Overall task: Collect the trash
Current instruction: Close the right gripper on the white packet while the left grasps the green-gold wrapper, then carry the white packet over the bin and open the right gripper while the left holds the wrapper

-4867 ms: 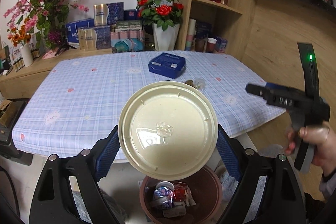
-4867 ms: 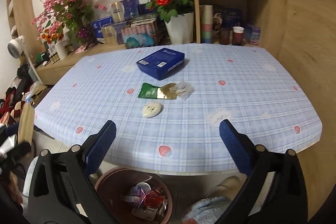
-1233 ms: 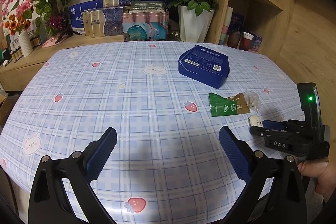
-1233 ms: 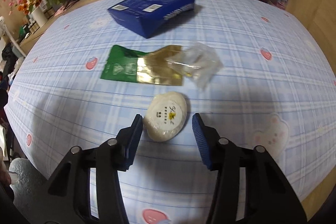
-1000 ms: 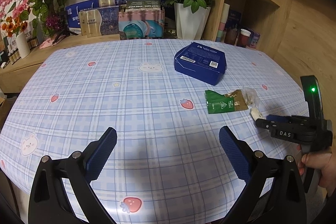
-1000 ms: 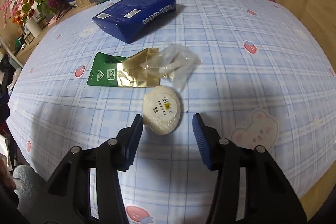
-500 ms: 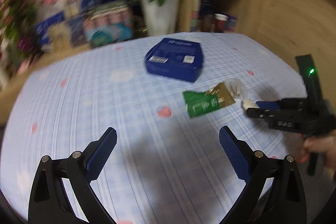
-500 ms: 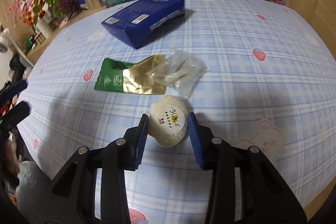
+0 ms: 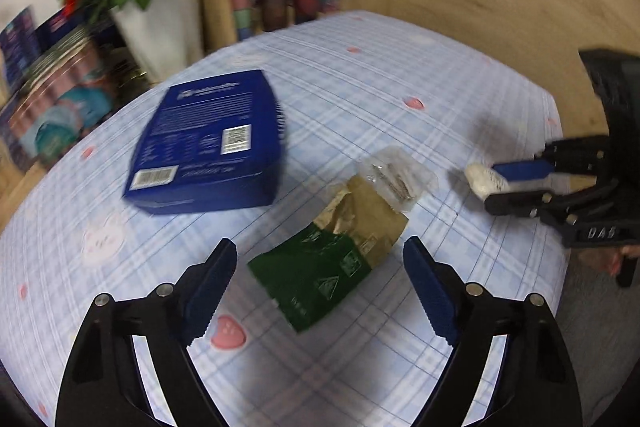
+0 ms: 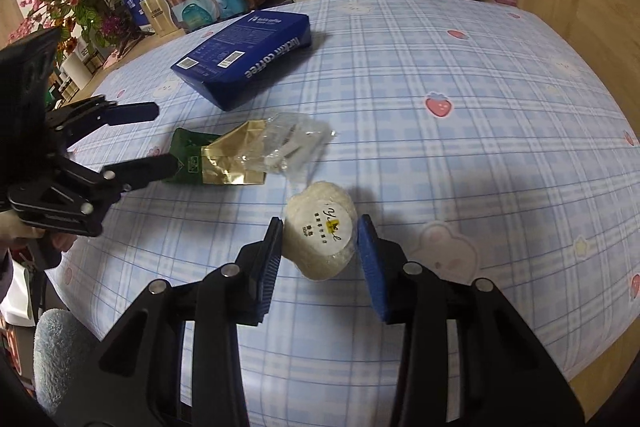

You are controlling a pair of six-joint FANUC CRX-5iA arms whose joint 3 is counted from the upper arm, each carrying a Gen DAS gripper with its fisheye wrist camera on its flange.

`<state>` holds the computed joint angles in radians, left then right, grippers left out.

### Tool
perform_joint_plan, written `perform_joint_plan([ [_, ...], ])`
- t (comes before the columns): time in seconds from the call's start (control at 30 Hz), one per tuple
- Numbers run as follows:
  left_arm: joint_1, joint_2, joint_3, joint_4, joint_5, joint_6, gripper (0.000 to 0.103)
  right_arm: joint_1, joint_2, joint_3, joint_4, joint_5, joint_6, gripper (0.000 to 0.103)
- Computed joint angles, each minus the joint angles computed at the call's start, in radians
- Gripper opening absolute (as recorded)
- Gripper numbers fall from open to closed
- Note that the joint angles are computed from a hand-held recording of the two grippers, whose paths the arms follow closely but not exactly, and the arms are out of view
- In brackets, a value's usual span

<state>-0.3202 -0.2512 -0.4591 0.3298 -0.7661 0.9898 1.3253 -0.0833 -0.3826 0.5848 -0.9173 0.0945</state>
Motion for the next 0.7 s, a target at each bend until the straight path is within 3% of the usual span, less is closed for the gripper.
perform_joint_plan([
  [0.23,-0.049,0.093,0.089,-0.132,-0.053,0.035,0.078,-0.005,-0.015,-0.013,-0.001,0.015,-0.008,0.04],
  [0.43,-0.067,0.125,0.119,-0.173,-0.069,0.067,0.076,-0.004,-0.02,-0.017,-0.001,0.024,-0.008,0.04],
  [0.5,-0.057,0.125,0.109,-0.131,-0.074,0.038,0.062,-0.002,-0.02,-0.019,0.0,0.028,-0.011,0.04],
  [0.57,-0.057,0.114,0.1,-0.123,-0.074,0.031,0.037,0.001,-0.021,-0.018,0.0,0.029,-0.014,0.04],
  [0.6,-0.054,0.102,0.087,-0.105,-0.075,-0.002,0.03,0.005,-0.022,-0.018,0.001,0.029,-0.016,0.04],
  [0.7,-0.044,0.072,0.061,-0.087,-0.075,-0.026,0.021,0.012,-0.026,-0.017,0.004,0.03,-0.022,0.04],
])
